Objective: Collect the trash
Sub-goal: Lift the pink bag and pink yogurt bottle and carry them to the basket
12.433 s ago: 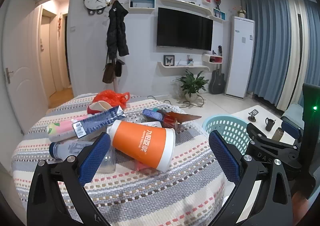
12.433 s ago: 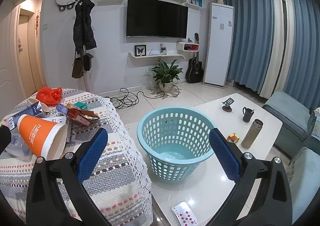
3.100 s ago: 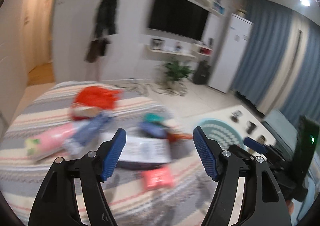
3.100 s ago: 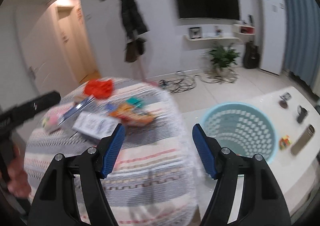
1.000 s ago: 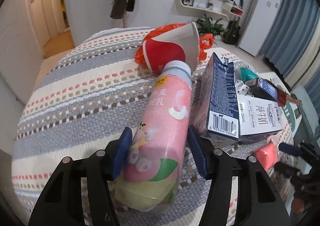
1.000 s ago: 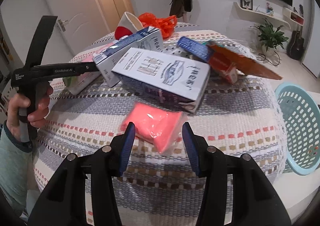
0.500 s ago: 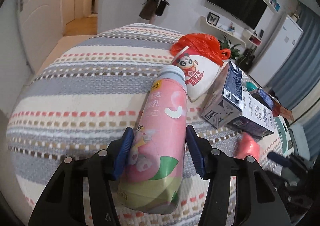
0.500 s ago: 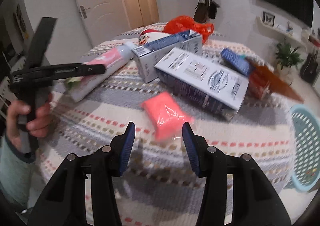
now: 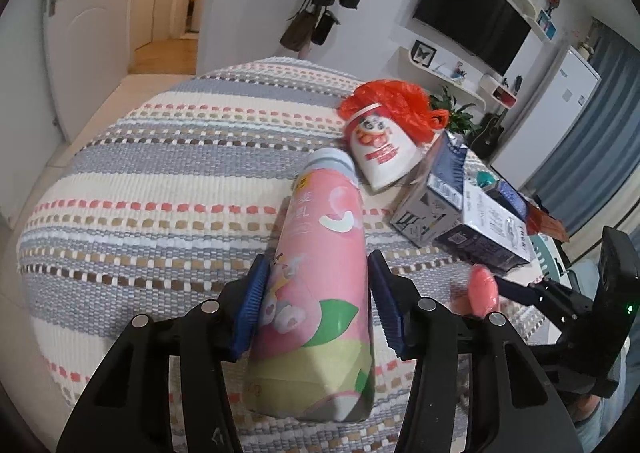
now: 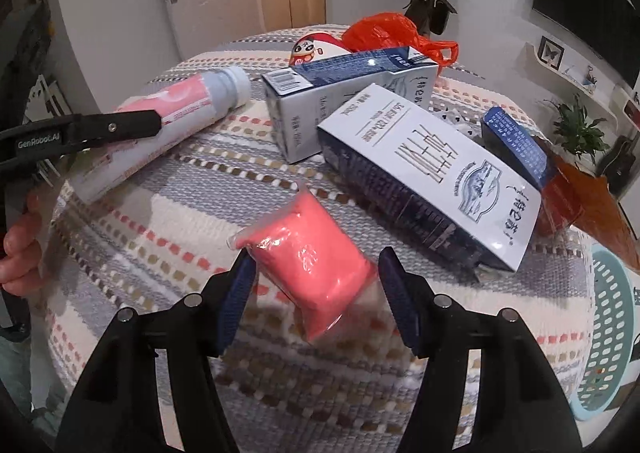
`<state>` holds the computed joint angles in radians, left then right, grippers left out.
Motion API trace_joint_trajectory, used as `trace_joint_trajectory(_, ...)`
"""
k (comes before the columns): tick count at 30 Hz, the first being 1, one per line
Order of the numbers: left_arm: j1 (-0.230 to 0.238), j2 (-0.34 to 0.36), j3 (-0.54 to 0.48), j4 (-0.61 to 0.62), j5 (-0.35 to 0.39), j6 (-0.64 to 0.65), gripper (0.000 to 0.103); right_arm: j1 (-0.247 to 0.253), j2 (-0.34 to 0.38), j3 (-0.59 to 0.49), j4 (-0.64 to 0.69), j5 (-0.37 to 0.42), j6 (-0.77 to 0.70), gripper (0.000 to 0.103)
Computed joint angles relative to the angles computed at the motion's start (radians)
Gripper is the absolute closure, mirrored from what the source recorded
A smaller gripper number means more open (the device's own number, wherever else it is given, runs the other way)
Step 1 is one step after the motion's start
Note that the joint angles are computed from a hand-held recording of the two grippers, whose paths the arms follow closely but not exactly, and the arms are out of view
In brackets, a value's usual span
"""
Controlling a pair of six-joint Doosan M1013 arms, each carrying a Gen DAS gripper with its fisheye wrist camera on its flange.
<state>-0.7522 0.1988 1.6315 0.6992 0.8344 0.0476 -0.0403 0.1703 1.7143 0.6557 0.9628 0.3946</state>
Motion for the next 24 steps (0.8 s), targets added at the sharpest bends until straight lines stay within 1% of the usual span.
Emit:
trace_joint_trajectory(1,-0.001,0.003,-0.005,0.003,0.003,0.003,0.055,-0.001,-0.002,0.002,0.003,0.005,-0.001,0.048)
trace_joint_trajectory(3,-0.006,0.004,-0.008,0.016,0.002,0.001,0.056,-0.002,-0.013,0.015,0.015,-0.01,-0.011,0.057)
trace_joint_trajectory(6,-0.016,0.003,-0.01,0.031,0.004,-0.008,0.056,-0.008,-0.024,0.026,0.046,-0.005,-0.037,0.062)
trace_joint_trajectory(11,-0.034,-0.002,-0.015,0.092,-0.005,-0.037,0.056,-0.029,-0.053,0.045,0.102,-0.009,-0.066,0.064)
trace_joint_trajectory(13,-0.041,-0.002,-0.026,0.105,-0.008,-0.028,0.056,-0.041,-0.062,0.041,0.136,-0.012,-0.08,0.064)
trace_joint_trajectory(15,-0.057,0.001,-0.047,0.145,0.003,-0.021,0.057,-0.057,-0.073,0.038,0.162,-0.017,-0.085,0.064)
trace_joint_trajectory(17,-0.068,0.004,-0.064,0.173,-0.008,-0.008,0.057,-0.068,-0.081,0.033,0.173,-0.029,-0.068,0.064)
trace_joint_trajectory(20,-0.084,0.02,-0.105,0.204,-0.017,0.02,0.058,-0.102,-0.085,0.019,0.224,-0.019,-0.068,0.064)
trace_joint_trajectory(24,-0.093,0.049,-0.156,0.194,-0.031,0.082,0.059,-0.147,-0.084,0.0,0.273,-0.009,-0.068,0.064)
